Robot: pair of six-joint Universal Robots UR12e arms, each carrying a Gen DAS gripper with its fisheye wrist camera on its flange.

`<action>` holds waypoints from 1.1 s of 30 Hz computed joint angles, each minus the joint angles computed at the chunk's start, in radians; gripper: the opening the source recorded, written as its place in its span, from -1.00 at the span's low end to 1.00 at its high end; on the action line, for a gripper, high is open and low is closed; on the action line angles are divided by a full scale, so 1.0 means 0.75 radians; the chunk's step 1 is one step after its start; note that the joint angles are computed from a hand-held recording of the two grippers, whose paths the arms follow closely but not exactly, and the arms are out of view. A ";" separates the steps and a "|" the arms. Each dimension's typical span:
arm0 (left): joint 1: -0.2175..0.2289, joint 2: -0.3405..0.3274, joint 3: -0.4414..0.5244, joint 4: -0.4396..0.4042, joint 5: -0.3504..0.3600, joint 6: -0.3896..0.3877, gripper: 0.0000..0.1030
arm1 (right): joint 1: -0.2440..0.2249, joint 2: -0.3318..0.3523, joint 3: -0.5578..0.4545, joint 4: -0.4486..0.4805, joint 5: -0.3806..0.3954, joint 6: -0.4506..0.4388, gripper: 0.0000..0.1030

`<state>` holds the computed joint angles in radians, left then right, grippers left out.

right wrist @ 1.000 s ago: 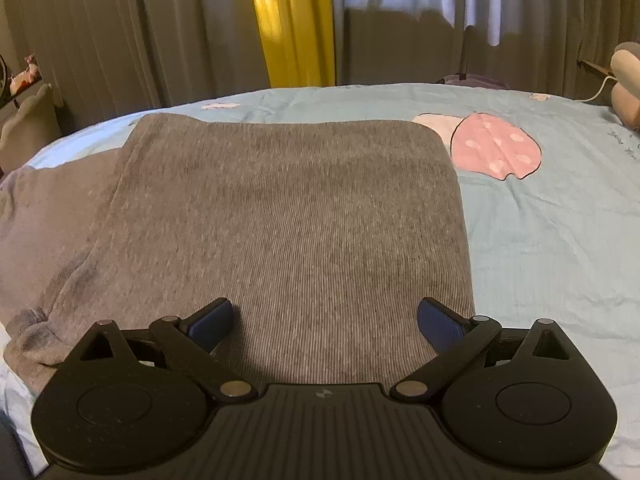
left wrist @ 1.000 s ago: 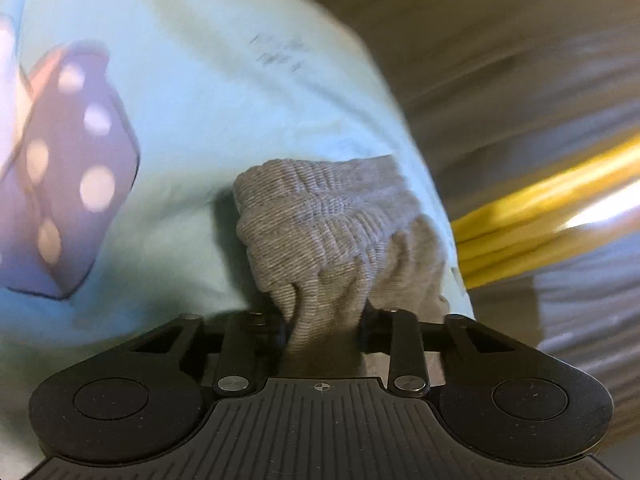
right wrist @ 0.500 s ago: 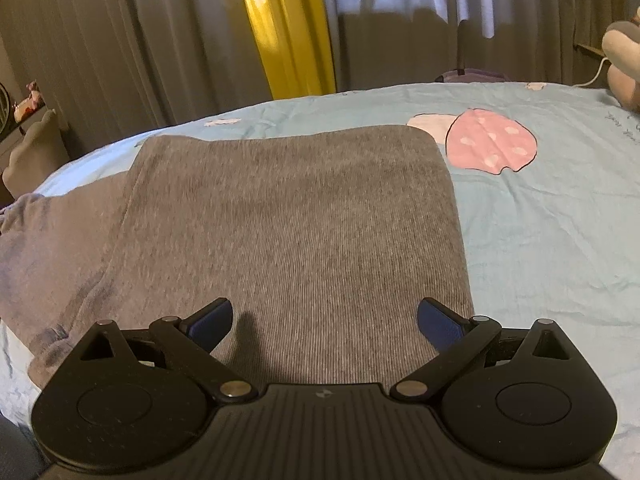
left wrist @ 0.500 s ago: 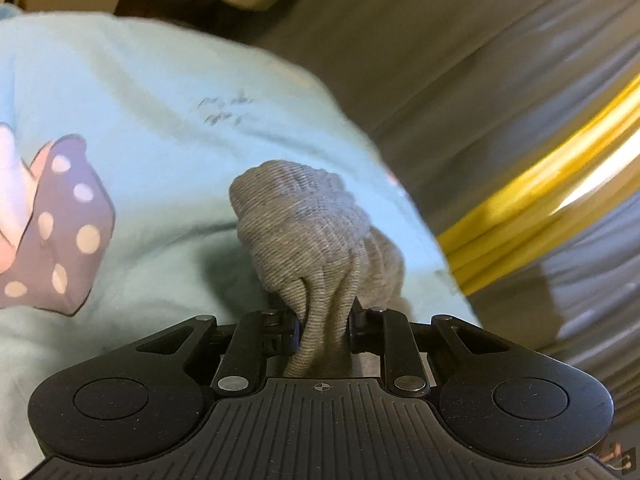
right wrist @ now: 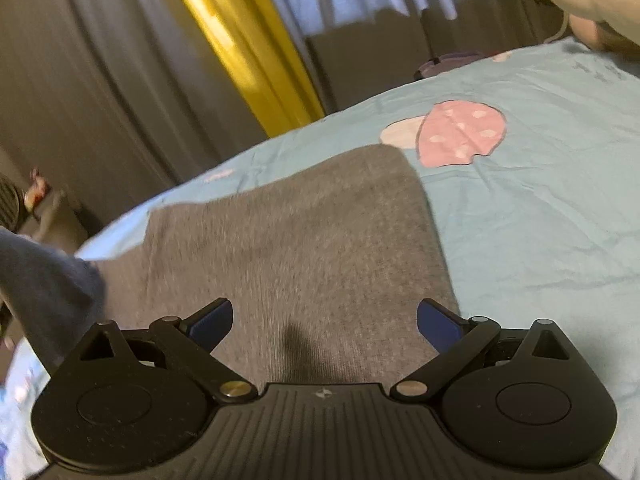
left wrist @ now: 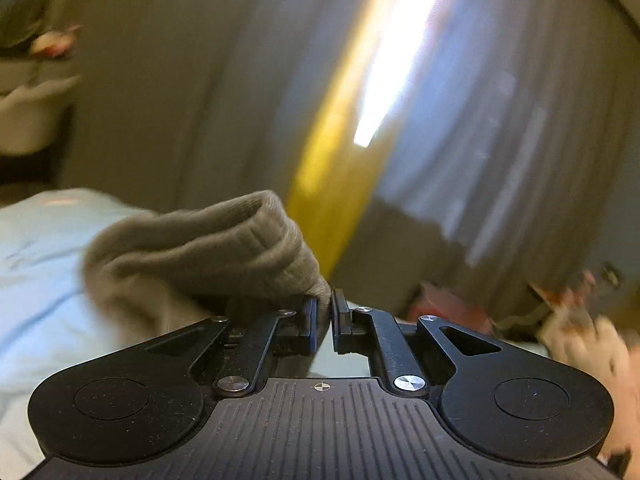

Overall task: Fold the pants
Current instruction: 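Carry the ribbed cuff over the folded pants with the left tool and release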

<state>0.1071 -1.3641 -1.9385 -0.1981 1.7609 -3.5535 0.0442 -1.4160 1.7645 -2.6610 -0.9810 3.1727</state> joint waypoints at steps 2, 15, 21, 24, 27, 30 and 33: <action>-0.075 -0.049 0.029 -0.020 -0.035 0.049 -0.83 | -0.016 -0.010 0.011 -0.022 0.023 0.051 0.92; -0.303 -0.136 0.048 -0.225 -0.235 0.329 0.31 | -0.054 -0.048 0.037 -0.034 0.103 0.055 0.92; -0.149 0.062 -0.096 -0.302 -0.025 -0.098 0.56 | -0.006 -0.066 0.052 -0.062 0.103 -0.280 0.92; -0.003 0.126 -0.127 -0.457 -0.163 -0.318 0.54 | 0.039 -0.067 0.058 -0.060 0.066 -0.458 0.92; 0.128 0.135 -0.162 -0.497 -0.480 -0.405 0.58 | 0.069 -0.069 0.065 -0.040 0.028 -0.558 0.92; 0.134 0.089 -0.151 -0.521 -0.532 -0.398 0.61 | 0.080 -0.071 0.059 -0.012 -0.024 -0.518 0.92; 0.110 0.036 -0.104 -0.585 -0.489 -0.377 0.70 | 0.062 -0.072 0.051 -0.005 -0.023 -0.436 0.92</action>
